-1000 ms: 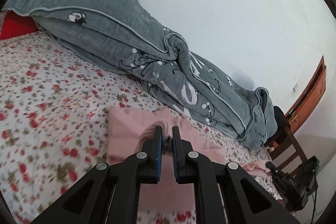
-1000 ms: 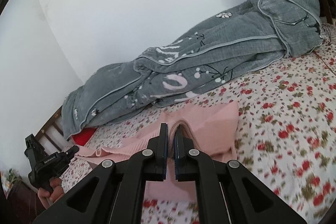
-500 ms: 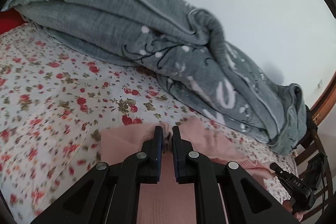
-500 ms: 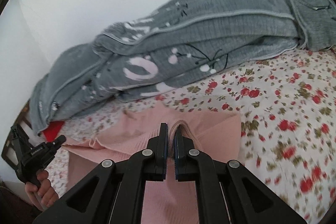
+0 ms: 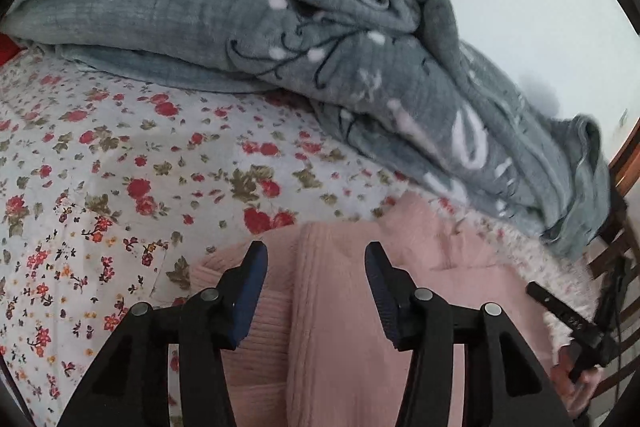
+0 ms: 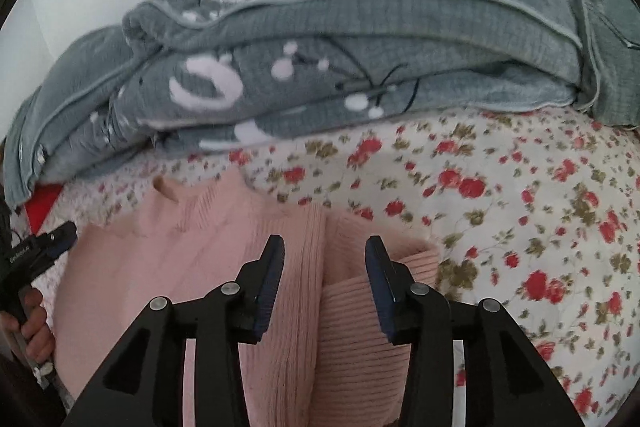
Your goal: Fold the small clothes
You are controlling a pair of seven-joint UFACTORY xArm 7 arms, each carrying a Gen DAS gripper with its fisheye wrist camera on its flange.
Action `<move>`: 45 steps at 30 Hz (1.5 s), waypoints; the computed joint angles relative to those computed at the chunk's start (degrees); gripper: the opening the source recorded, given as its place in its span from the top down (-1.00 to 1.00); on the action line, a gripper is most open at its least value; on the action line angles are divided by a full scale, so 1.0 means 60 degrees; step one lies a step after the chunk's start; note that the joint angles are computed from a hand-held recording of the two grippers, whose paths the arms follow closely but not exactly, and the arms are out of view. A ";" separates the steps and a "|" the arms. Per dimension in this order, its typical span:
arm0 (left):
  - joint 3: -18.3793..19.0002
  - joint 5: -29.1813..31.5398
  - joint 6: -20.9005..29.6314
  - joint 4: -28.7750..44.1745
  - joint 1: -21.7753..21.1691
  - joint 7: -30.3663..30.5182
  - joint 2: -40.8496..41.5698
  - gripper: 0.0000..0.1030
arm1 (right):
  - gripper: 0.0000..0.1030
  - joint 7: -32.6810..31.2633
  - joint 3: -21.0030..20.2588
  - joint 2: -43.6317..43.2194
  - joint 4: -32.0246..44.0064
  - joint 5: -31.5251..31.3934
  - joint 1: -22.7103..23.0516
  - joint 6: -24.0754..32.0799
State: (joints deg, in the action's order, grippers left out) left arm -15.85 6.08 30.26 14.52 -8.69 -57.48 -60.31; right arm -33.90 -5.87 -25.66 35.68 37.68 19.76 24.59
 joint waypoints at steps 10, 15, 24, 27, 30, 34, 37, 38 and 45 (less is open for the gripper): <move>-0.0239 0.0147 -0.1737 -0.1477 0.0115 -0.0736 -0.1842 0.86 | 0.92 -0.1042 -0.0219 0.0367 -0.0021 0.0698 0.0446 -0.0281; -0.0232 0.0112 -0.1332 -0.1144 0.0296 -0.0736 -0.1100 0.86 | 0.93 -0.2086 -0.0645 -0.0087 -0.0277 0.2211 0.0931 -0.1056; 0.0306 -0.0153 0.0073 -0.0478 0.0040 -0.0213 -0.0579 0.34 | 0.80 -0.0232 0.0316 0.0352 -0.0028 0.0050 -0.0145 -0.0415; -0.0122 0.0272 0.0759 0.0124 0.0142 0.0065 -0.0926 0.09 | 0.53 -0.0191 0.0268 -0.0347 -0.0171 -0.0283 -0.0167 -0.0524; -0.0344 0.0488 0.0269 0.0533 0.0010 0.0419 -0.0682 -0.07 | 0.27 -0.0106 0.0134 -0.1007 -0.0083 -0.0506 0.0091 -0.0464; -0.0760 0.0689 0.0000 0.0947 0.0116 0.0685 0.0797 -0.07 | 0.27 0.0066 0.0195 -0.0692 0.0247 -0.0705 0.0617 -0.0297; -0.0674 0.0660 0.0052 0.0781 0.0140 0.0545 0.1611 -0.06 | 0.47 0.0695 0.0879 0.0016 0.0023 -0.1448 0.0218 -0.0908; -0.0273 0.0455 -0.0198 0.0580 -0.0056 0.0592 0.1681 -0.05 | 0.56 0.0955 0.1076 0.0367 -0.0048 -0.1806 0.0043 -0.1105; -0.0264 0.0403 -0.0634 0.0159 -0.0078 0.0423 0.1202 -0.07 | 0.73 0.1461 0.0809 0.0853 0.0026 -0.1776 -0.0051 -0.1102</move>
State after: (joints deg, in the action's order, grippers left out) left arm -17.43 8.50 26.45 15.47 -9.15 -54.94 -53.10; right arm -25.13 -1.01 -20.54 35.84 27.03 19.45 17.98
